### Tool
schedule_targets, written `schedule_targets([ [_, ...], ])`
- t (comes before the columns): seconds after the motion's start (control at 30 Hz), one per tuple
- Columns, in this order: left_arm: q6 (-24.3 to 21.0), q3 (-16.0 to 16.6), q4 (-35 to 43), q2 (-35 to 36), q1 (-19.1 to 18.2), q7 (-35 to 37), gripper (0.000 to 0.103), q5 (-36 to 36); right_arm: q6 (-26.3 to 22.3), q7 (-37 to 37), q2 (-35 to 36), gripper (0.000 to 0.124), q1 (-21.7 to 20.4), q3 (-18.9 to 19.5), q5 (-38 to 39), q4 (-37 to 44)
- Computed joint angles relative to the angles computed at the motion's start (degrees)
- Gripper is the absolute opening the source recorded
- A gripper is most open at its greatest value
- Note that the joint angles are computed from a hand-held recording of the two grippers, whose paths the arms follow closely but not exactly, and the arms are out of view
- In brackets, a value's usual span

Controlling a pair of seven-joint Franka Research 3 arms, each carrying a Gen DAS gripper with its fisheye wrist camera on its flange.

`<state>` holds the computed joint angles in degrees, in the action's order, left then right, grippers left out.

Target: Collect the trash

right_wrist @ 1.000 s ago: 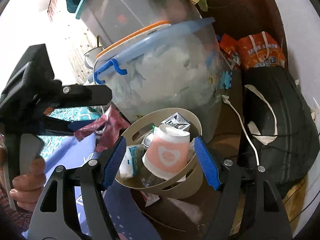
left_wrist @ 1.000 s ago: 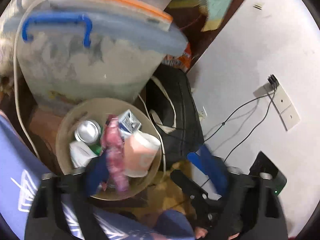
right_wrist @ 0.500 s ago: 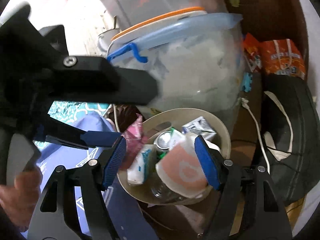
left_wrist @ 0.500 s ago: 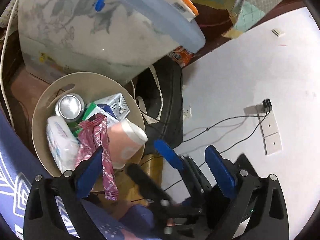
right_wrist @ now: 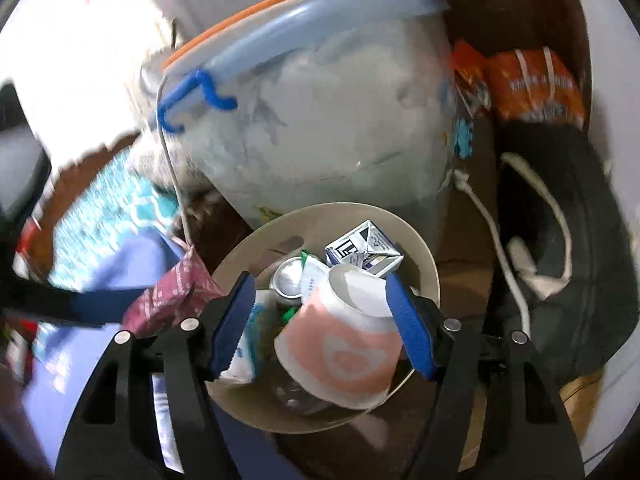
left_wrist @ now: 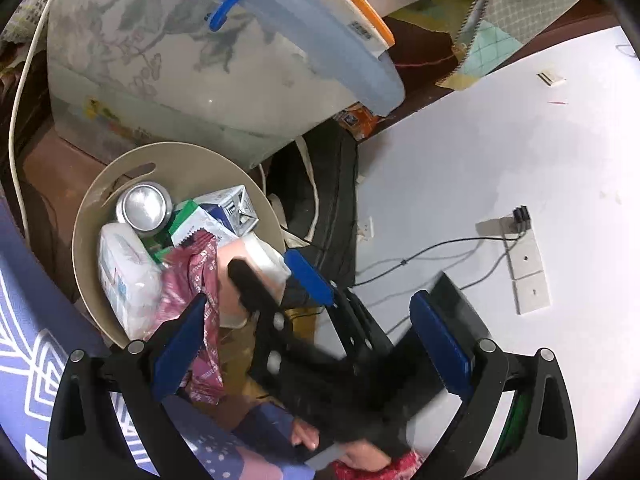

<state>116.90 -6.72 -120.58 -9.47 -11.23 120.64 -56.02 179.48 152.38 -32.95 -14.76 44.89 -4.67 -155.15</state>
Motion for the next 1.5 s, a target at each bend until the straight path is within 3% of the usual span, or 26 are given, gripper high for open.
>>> schedule_targets([
  [0.1, 1.0, 0.2, -0.5, -0.6, 0.2, -0.2, 0.094, 0.1, 6.9, 1.1, -1.9, 0.069, 3.6, -2.2, 3.5, -3.9],
  [0.2, 1.4, 0.5, -0.5, -0.2, 0.4, -1.4, 0.094, -1.1, 16.1, 0.2, 0.6, 0.074, 10.1, -6.6, 6.3, -6.3],
  [0.3, 1.0, 0.3, -0.3, 0.4, 0.3, -2.1, 0.094, -2.3, 18.7, -2.3, 4.1, 0.074, 14.0, -8.4, 6.6, -5.0],
  [0.37, 0.6, 0.1, -0.3, 0.4, 0.2, -2.1, 0.094, -3.0, 17.4, -4.8, 4.9, 0.074, 13.6, -7.1, 7.0, -3.7],
  [0.53, 2.2, -0.5, -0.3, -0.2, -0.3, -1.7, 0.094, -1.4, 9.0, -7.0, 0.9, 0.075, 4.7, 1.2, 12.2, -2.5],
  [0.63, 1.3, 0.0, -0.2, 0.2, -0.1, -1.9, 0.094, -1.4, 3.2, -5.5, -1.1, 0.074, 2.4, 1.8, 13.2, -3.0],
  [0.7, 1.5, 0.1, -0.5, 0.2, 0.1, -1.8, 0.094, -1.1, 3.0, -4.3, -1.0, 0.074, 2.4, 0.8, 12.1, -3.5],
  [0.93, 2.0, 0.4, -2.3, -1.5, 0.7, -1.2, 0.094, 0.2, 1.9, -0.3, -4.8, 0.074, 7.0, -2.1, 10.8, -3.9],
  [1.07, 5.8, 0.7, -6.3, -6.9, 0.3, -0.2, 0.094, 3.8, -0.2, 2.0, -9.2, 0.074, 11.7, -4.1, 10.9, -5.4],
  [1.27, 17.6, 1.0, -17.7, -21.2, -1.1, -0.2, 0.094, 11.9, -4.5, 5.8, -15.6, 0.074, 18.1, -5.1, 9.8, -7.2],
  [1.37, 24.1, 0.3, -26.2, -31.9, -0.5, -1.1, 0.094, 16.6, -7.7, 8.5, -19.4, 0.074, 21.1, -5.2, 8.9, -7.4],
  [1.5, 28.2, -0.5, -34.7, -43.8, 0.8, -3.8, 0.094, 23.3, -13.0, 12.6, -24.3, 0.074, 25.1, -4.8, 7.6, -7.1],
])
